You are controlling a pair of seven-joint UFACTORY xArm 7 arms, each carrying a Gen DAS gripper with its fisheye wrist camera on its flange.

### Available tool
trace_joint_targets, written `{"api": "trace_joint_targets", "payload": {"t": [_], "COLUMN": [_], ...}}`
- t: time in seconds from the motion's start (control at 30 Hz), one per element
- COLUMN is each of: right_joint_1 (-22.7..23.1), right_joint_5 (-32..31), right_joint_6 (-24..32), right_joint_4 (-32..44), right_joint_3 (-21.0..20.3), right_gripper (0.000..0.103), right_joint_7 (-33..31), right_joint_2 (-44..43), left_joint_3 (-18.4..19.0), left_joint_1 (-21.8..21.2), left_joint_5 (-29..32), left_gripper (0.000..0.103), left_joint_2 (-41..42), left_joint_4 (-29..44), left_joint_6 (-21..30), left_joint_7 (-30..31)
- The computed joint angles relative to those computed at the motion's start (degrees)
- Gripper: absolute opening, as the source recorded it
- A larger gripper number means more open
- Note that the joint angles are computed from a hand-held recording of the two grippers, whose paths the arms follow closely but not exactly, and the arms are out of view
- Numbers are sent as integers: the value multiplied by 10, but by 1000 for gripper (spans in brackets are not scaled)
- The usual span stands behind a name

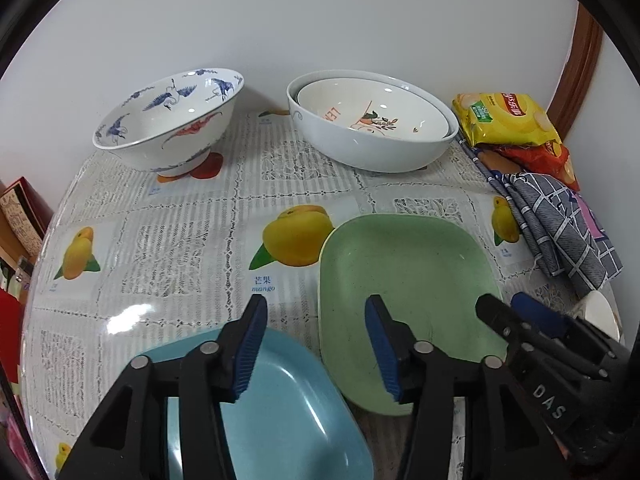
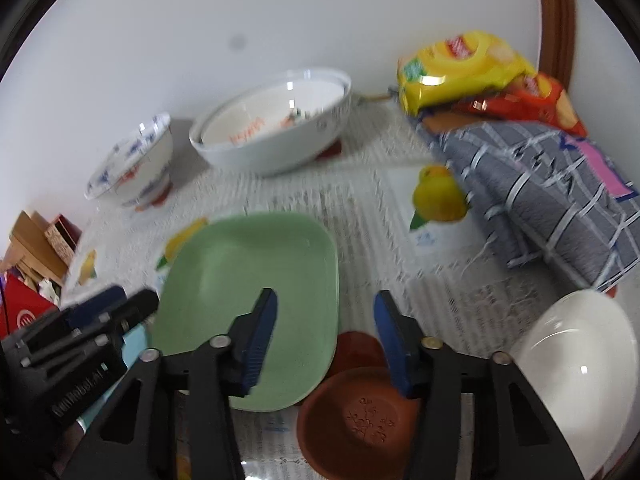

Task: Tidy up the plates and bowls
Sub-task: 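Close both grippers on the rim of the green plate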

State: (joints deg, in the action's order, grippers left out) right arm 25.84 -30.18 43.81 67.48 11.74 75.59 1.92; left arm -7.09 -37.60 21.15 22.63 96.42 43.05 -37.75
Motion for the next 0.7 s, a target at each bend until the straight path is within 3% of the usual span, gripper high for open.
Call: {"api": "trace_joint_targets", "payload": {"t": [0.17, 0.37, 0.53, 0.6, 0.7], "right_joint_1": [-4, 4, 4, 9, 10], "right_joint_5": [13, 2, 13, 3, -1], "right_joint_6": [-25, -10, -19, -11, -17], "right_joint_4": [-12, 5, 6, 11, 8], "right_joint_3": [-4, -8, -11, -13, -16], "right_gripper": [43, 37, 15, 14, 10], "right_joint_7": [3, 3, -10, -6, 3], "right_joint_2": [7, 25, 33, 37, 33], "left_joint_3": [-4, -1, 5, 12, 9], "left_joint_1": [5, -3, -11, -17, -7], "left_joint_5": [-19, -22, -23, -12, -22], "left_gripper": [50, 49, 27, 16, 11], "left_joint_2": [17, 34, 46, 45, 37], "left_joint_4": [10, 29, 42, 41, 31], "left_joint_6": [-7, -5, 6, 10, 5], "left_joint_7": [19, 35, 43, 33, 27]}}
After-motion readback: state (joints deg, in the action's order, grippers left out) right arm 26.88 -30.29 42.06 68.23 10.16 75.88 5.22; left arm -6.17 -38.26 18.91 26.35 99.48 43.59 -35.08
